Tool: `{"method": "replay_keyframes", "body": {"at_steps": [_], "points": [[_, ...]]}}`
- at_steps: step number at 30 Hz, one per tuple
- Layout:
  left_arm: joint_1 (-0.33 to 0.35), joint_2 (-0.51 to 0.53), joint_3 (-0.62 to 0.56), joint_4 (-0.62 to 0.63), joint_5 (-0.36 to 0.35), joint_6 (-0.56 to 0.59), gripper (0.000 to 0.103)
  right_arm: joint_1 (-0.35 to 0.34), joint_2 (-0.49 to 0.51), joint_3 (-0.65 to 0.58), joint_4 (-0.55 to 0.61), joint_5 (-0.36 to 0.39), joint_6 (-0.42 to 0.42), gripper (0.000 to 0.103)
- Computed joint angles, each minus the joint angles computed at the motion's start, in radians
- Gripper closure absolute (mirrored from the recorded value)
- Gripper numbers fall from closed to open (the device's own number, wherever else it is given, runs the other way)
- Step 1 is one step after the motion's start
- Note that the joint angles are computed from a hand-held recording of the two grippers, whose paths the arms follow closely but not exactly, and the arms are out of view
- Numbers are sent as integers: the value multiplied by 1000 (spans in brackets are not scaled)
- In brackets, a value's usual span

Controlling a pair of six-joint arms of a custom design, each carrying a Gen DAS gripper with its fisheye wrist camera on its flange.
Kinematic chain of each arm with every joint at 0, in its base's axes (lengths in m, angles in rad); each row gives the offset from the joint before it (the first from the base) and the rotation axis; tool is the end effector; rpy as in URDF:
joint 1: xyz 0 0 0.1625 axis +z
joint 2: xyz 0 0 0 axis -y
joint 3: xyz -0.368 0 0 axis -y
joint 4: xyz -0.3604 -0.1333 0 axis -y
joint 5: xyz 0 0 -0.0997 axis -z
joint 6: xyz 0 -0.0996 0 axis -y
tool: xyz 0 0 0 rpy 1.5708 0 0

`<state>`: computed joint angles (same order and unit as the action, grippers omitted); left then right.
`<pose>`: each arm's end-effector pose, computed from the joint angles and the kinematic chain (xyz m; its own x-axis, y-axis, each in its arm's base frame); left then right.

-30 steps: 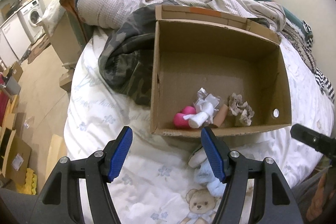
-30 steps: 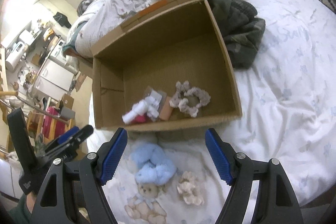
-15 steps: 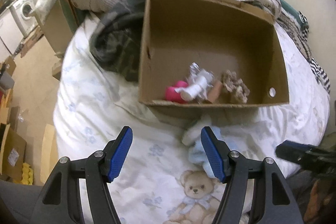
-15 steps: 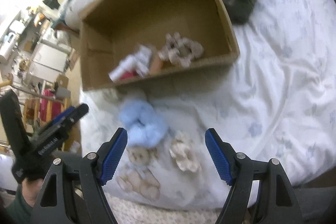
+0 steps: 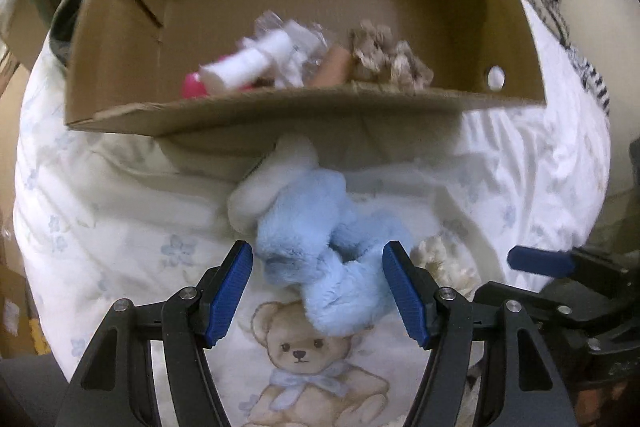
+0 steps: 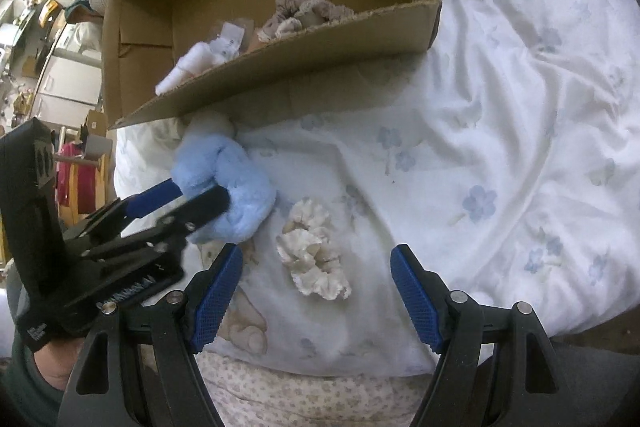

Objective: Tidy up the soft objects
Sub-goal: 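Grasp the blue plush with the left gripper while the right grasps the cream lace scrunchie, then carry the blue plush and lace scrunchie over the box with both grippers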

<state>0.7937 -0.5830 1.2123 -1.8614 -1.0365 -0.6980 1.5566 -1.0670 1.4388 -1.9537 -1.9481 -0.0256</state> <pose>-0.3345 -0.6025 0.0390 -0.8042 0.1226 -0.5815 0.1886 0.9806 -0.0541 0.0879 -0.6155 0.2624 -0.9296 -0.0083 0.3686 -0.0096 1.0000 -0.0017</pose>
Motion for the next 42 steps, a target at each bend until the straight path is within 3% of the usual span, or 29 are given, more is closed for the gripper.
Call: {"method": "replay_keyframes", "body": {"at_steps": [2,3,6,12,15,20,22,34,42], "points": [[2,11,-14,19,3,-3,39,0,10,-3,10,-9,-3,22],[4,7,-4,3,-3,-1,45,3,17,-8,18,-19,-3,22],[2,17,-18,32,7,22,89,3,35,-13,47,-42,9,22],[20,-34,31,-11,-22,-5,94,13,73,-33,49,-31,3,24],[12,-62,63,-27,7,-5,94,23,113,-66,81,-47,6,36],[-8,-118,104,-34,54,-10,94,47,158,-84,103,-93,-1,75],[-19,-144,125,-38,71,-13,94,61,155,-70,70,-101,-34,79],[-79,-230,210,-49,132,-68,94,71,45,17,-132,47,-103,79],[-144,-275,265,-129,196,-52,94,74,-27,60,-272,134,-153,79]]}}
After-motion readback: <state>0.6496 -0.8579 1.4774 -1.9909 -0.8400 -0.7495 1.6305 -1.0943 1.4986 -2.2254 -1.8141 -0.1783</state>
